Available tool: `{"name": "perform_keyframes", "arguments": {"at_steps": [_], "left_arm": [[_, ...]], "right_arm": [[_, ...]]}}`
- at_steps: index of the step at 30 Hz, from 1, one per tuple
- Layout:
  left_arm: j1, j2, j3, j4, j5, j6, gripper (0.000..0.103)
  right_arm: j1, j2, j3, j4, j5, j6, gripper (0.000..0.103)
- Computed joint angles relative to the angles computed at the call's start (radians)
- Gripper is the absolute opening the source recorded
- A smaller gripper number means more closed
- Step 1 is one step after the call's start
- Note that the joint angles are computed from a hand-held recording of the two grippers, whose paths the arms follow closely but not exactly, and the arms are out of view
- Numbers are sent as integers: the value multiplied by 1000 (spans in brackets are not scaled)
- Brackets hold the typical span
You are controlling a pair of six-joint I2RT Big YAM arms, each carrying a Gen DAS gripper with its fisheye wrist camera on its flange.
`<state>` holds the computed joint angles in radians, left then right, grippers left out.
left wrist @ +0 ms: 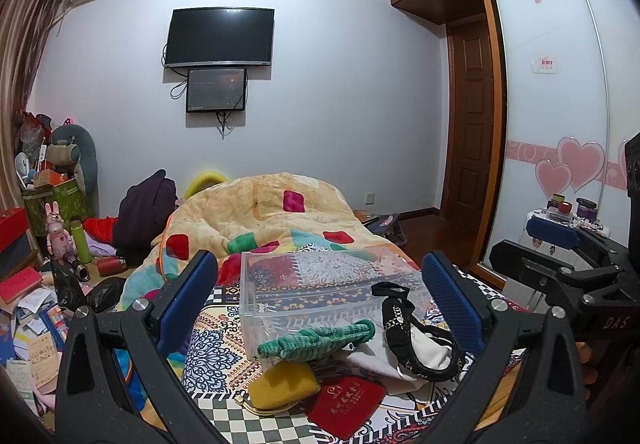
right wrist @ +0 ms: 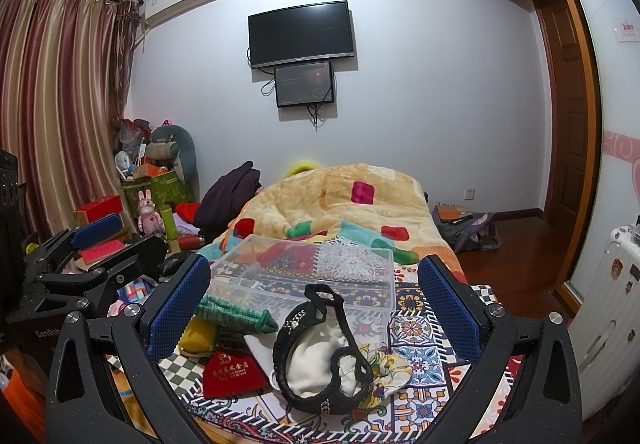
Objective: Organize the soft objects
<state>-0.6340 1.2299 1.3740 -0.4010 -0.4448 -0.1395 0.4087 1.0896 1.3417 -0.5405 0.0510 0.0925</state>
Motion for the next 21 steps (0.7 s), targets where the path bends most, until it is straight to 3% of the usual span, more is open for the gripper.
{"name": "perform_keyframes", "arguments": {"at_steps": [12,21], "left_arm": [[3,-2,-1,-9,19,-3,103],[48,43,18,-142,121,-48,103]], "right_arm": [[-1,4,4,-17,-15,1,103],[-47,60,16,-144,-84,10,103]]}}
